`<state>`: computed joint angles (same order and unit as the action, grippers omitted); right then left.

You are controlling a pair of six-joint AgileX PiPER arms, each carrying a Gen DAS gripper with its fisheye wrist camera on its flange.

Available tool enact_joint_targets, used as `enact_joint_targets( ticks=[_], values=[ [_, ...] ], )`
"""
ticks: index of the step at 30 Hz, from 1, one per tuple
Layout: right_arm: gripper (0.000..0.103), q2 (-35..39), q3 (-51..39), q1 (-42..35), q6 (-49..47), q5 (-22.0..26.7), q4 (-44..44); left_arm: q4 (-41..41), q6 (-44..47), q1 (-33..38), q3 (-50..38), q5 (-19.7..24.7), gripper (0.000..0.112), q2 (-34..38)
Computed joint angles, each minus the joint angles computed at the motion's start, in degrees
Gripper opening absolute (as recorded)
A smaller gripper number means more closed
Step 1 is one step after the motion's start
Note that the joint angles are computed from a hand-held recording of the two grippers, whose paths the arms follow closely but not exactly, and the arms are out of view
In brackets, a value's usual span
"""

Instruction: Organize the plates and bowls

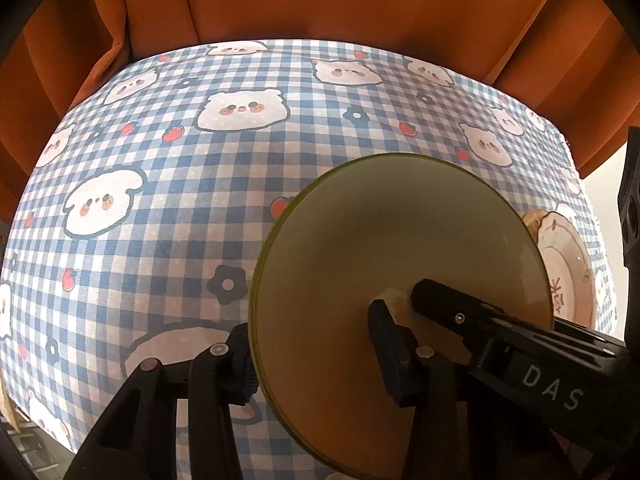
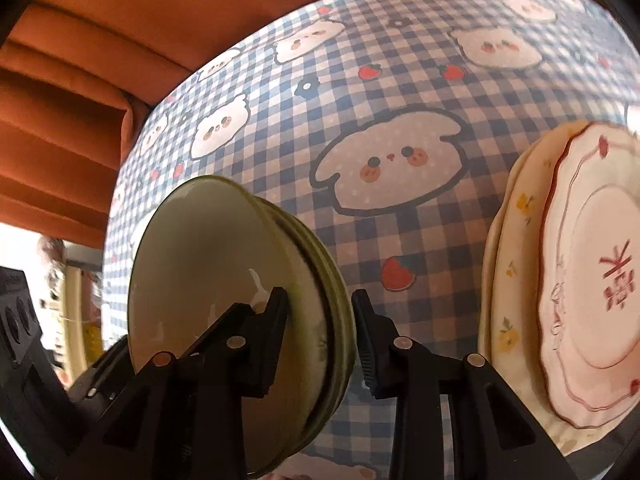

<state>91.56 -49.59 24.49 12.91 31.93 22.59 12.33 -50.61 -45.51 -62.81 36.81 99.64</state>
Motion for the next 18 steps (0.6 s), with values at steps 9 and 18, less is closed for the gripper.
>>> enact_joint_targets(
  ticks=[9,18],
  values=[
    [0.037,-1.8,0.9,3.6,11.7,1.7,-6.6,-6.1,6.7,0.8,3.7,-1.2,0.047,-3.1],
    [0.04,-3.1,2.0,10.8,31.2,0.5,-20.0,-12.4,16.8,2.3,6.5,-2.6,0.047,-5.1]
  ],
)
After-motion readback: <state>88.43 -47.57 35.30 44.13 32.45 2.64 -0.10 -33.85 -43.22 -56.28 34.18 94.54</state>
